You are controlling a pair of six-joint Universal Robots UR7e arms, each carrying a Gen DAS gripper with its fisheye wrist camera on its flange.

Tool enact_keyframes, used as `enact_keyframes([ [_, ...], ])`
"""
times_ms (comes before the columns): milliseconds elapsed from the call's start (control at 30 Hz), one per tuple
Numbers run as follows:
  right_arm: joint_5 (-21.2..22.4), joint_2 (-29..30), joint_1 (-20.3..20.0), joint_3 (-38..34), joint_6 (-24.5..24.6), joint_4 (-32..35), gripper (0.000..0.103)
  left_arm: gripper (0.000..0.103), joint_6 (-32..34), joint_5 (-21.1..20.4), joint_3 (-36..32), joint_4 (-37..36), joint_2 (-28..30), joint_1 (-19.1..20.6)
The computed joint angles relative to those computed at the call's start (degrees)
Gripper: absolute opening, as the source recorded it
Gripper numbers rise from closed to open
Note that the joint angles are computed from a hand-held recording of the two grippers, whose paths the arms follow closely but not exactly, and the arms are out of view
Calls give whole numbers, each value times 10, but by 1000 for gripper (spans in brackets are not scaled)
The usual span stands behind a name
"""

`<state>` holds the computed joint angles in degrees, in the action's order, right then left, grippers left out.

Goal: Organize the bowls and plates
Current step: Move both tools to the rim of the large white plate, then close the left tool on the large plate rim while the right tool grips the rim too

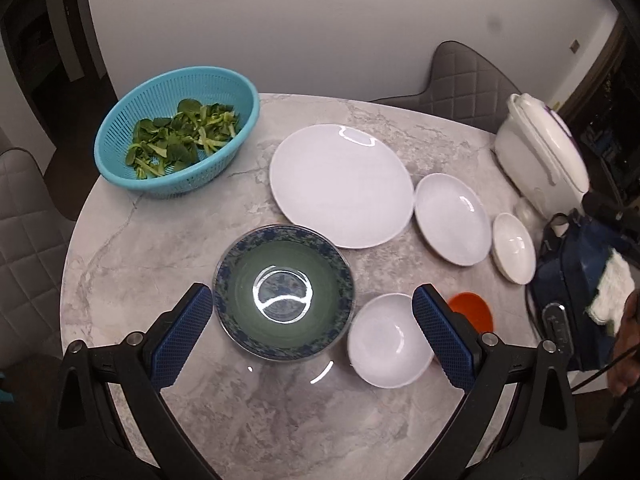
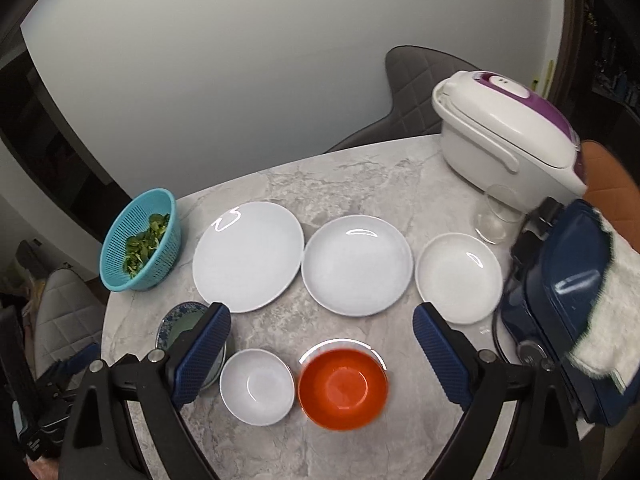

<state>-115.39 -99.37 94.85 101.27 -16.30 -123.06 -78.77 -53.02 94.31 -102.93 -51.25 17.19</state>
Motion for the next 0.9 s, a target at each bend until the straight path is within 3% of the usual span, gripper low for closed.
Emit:
enact_keyframes([
  [100,101,43,-47,-39,-52,8,95,100,50,6,23,-44,-8,30],
  [267,188,168,-85,-167,-89,114,94,97,106,1,-25,-11,20,107],
  [300,214,196,-92,-199,-98,146,94,92,114,7,-30,-12,25,121],
  [333,227,224,-96,-231,-107,177,94,79,131,7,-32,-26,30,136],
  [367,230,251,-98,-259,-115,207,93,73,150,1,-33,-45,34,150],
  [433,251,310,-104,-332,-126,295,91,73,194,-2,-24,-102,39,173],
  [533,267,387,-113,-424,-130,386,84,68,228,-2,-41,-101,64,205],
  [567,272,403,-118,-443,-129,401,80,59,248,-10,-39,-123,67,218],
  [633,275,438,-124,-481,-117,424,73,53,272,-25,-28,-177,69,234],
  [700,276,468,-133,-512,-105,443,67,53,293,-32,-22,-216,72,247],
  [900,264,516,-144,-559,-110,495,59,51,330,-77,-57,-209,101,287],
])
